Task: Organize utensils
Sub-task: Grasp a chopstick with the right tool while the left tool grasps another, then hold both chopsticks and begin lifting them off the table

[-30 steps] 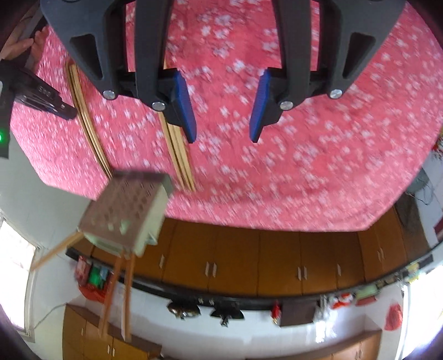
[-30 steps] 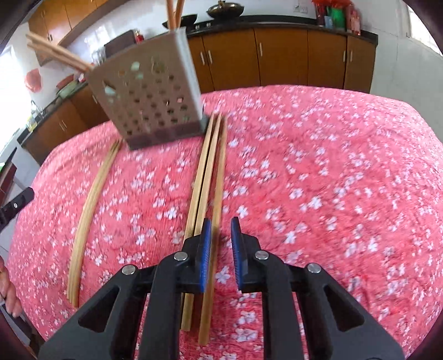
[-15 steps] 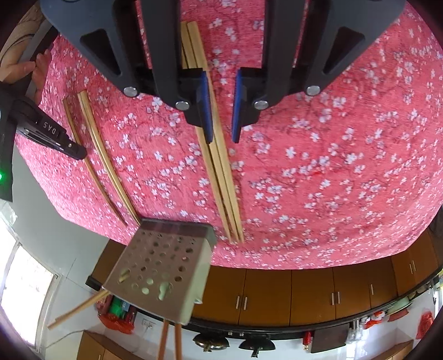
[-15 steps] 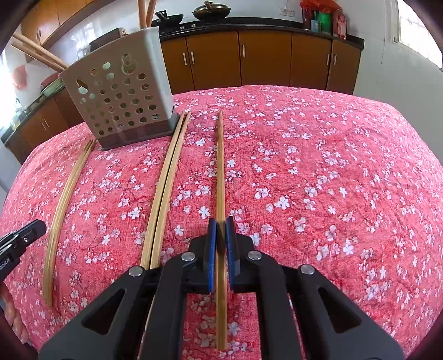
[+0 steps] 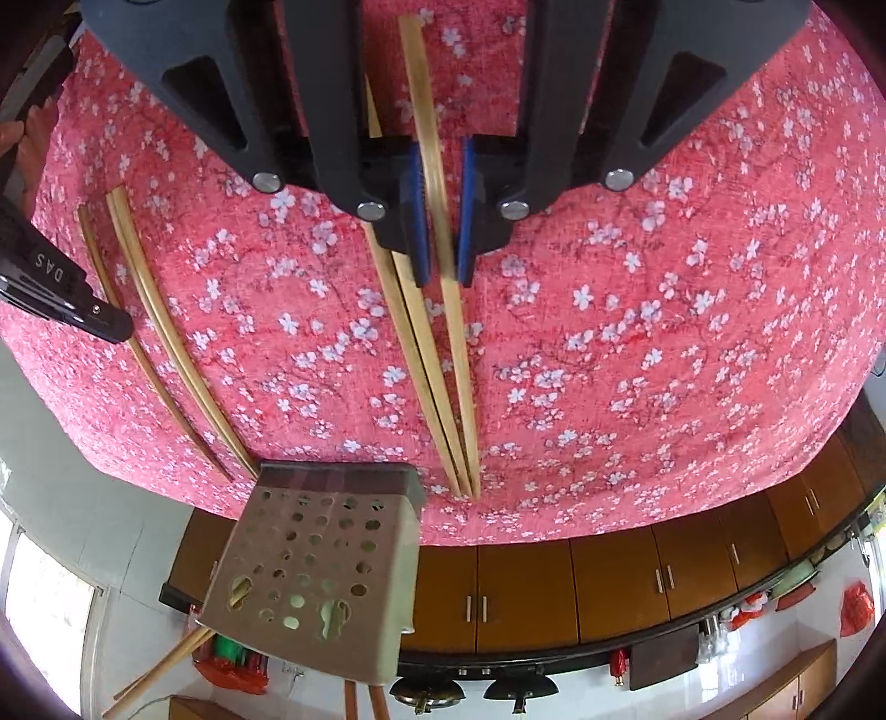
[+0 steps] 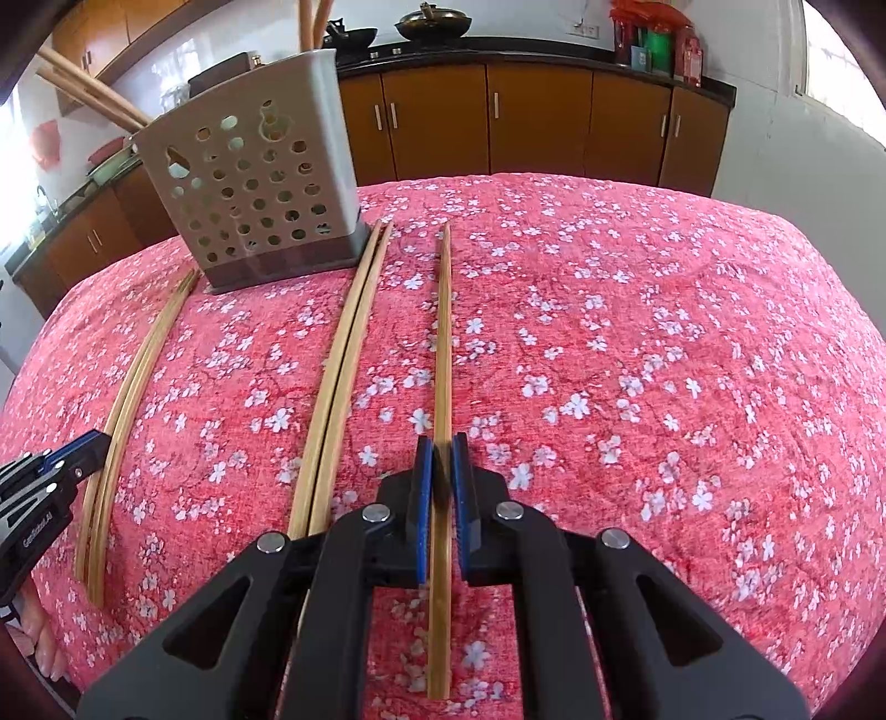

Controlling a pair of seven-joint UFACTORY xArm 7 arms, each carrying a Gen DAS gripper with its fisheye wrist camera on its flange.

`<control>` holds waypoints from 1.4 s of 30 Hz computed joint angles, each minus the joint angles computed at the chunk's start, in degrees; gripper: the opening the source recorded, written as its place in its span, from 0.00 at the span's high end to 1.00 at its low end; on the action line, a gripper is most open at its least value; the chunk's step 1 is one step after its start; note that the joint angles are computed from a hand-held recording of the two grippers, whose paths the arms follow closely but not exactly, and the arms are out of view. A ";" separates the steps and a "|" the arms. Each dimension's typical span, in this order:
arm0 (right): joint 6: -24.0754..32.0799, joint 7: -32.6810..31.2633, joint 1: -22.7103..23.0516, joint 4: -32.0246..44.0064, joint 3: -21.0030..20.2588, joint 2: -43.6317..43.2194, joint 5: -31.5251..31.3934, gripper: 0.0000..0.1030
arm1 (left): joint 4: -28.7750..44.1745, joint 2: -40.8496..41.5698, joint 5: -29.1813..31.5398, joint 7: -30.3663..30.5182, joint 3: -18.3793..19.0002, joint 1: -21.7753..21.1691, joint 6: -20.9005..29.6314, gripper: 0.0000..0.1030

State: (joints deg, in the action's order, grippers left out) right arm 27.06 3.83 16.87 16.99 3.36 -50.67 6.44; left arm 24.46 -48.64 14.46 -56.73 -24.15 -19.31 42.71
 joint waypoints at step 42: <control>-3.73 0.00 -4.76 0.94 -0.40 3.76 -2.74 0.91 | -5.61 -9.56 -3.10 4.25 5.11 6.46 1.25 0.89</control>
State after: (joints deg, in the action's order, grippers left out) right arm 23.33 3.83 12.11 17.92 2.96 -46.91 3.70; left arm 18.86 -58.19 11.36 -52.48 -19.04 -12.84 43.96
